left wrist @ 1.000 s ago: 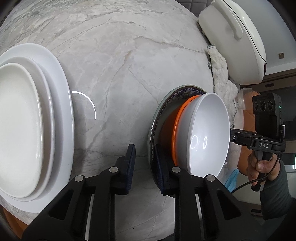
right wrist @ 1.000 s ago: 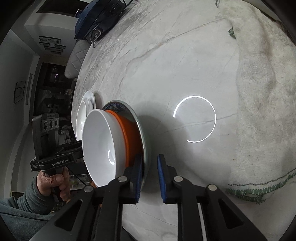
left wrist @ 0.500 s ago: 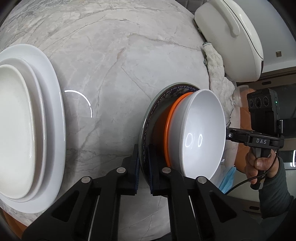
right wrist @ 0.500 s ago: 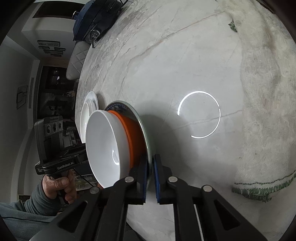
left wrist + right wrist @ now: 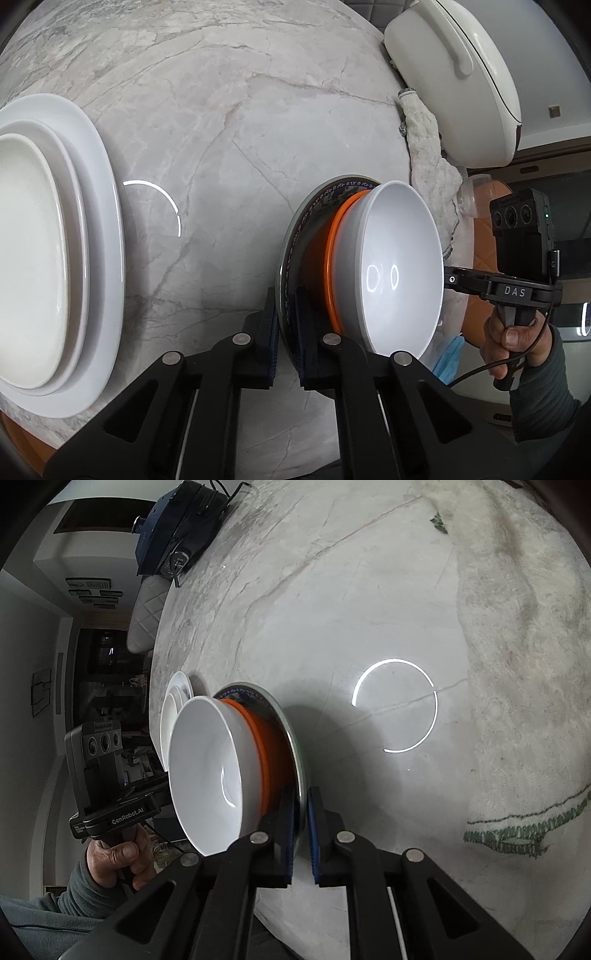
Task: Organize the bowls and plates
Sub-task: 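Carry the nested bowls with both tools onto the plate stack and release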
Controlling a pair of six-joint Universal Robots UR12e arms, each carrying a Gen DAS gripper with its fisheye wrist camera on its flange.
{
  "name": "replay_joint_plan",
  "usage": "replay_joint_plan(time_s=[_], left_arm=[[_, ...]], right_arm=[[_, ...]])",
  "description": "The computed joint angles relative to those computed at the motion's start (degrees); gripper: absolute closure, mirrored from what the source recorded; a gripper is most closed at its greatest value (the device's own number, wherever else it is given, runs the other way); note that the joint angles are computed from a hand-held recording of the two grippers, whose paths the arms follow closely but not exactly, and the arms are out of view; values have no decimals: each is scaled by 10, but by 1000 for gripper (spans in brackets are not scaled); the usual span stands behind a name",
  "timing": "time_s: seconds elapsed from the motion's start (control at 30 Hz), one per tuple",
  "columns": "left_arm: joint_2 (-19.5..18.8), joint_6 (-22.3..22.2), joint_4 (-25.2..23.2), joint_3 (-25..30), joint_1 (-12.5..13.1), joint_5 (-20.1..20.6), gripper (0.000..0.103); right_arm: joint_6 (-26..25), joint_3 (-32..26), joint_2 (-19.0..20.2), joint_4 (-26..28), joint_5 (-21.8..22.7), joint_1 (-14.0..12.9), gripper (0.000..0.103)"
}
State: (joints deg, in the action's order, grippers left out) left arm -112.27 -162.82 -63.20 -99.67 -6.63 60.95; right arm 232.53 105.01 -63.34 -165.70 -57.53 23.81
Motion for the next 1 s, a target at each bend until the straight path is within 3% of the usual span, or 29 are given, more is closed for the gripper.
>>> replay_joint_plan(time_s=[0.33,0.67,1.0], left_arm=[[12,8,17,-10,1,-3,98],[44,18,31,-25,17,-19,98],[86,26,35,-34,69,-31,98]], right_arm=[[-10,-3,-8,4,-31,8,92],[-18,-20,-17,13,-61,21,92],[-48,-88,-1,37,-75,41,92]])
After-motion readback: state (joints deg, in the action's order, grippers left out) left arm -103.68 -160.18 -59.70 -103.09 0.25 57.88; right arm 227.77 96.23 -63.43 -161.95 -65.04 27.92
